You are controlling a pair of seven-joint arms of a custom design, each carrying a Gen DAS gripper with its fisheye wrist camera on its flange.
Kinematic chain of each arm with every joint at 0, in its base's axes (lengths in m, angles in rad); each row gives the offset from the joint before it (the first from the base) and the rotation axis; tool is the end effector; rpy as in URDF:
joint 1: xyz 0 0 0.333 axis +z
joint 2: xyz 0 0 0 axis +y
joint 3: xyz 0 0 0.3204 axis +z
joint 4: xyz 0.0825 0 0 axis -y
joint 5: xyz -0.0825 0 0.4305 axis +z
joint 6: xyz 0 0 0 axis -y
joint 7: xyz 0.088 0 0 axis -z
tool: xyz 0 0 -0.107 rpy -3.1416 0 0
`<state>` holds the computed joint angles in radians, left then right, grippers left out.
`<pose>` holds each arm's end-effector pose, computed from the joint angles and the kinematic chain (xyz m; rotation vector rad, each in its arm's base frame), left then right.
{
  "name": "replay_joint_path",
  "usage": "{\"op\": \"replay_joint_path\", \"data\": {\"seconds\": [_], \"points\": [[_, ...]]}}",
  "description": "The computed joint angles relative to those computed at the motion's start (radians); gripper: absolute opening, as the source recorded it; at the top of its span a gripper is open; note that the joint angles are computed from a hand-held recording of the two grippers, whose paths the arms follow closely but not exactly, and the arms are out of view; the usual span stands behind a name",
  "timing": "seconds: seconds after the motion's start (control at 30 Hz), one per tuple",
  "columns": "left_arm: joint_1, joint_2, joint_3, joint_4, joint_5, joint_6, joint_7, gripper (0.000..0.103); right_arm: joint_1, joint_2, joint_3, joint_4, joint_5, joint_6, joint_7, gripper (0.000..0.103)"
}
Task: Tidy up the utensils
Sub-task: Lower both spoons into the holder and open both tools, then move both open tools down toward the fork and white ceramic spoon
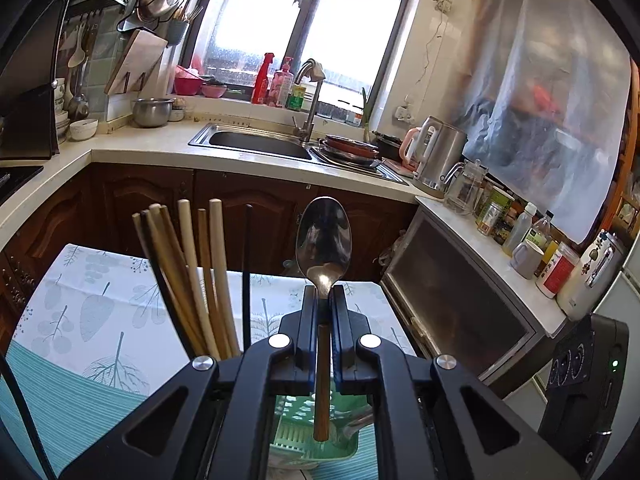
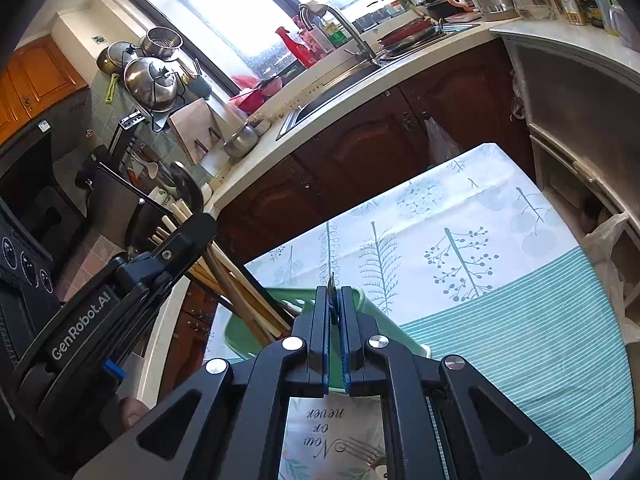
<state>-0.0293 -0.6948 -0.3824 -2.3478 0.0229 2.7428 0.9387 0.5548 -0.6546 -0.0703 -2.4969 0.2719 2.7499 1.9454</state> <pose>0.3913 -0.2250 0.6808 -1.7650 1.5239 -1.1966 0.4020 0.1936 0.6022 -1.4864 1.6399 -0.0850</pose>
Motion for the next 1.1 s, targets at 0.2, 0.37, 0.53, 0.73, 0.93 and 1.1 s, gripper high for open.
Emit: {"op": "replay_joint_path", "data": {"seconds": [0.2,0.37,0.53,0.73,0.93,1.1], "points": [[-0.041,0.027,0.02,-0.032,-0.021,0.04,0.028,0.004,0.007,0.014,-0.006,0.001,0.007,0.0,-0.019,0.006],[-0.076,-0.003,0.052,-0.063,-0.064,0.026,0.063,0.02,0.017,0.006,-0.011,-0.003,0.022,-0.003,-0.035,0.016],[-0.09,-0.056,0.07,-0.061,-0.086,-0.078,0.09,0.026,-0.002,-0.035,0.012,-0.019,0.008,-0.009,-0.012,0.019],[-0.118,-0.186,0.098,-0.094,-0.117,-0.244,0.121,0.05,-0.015,-0.132,0.04,-0.062,-0.034,-0.056,0.024,0.019],[-0.14,-0.331,0.119,-0.143,-0.145,-0.432,0.145,0.051,-0.012,-0.26,0.086,-0.121,-0.095,-0.16,0.061,0.019],[-0.149,-0.429,0.126,-0.179,-0.171,-0.573,0.151,0.053,0.013,-0.373,0.128,-0.177,-0.137,-0.243,0.093,0.019]]}}
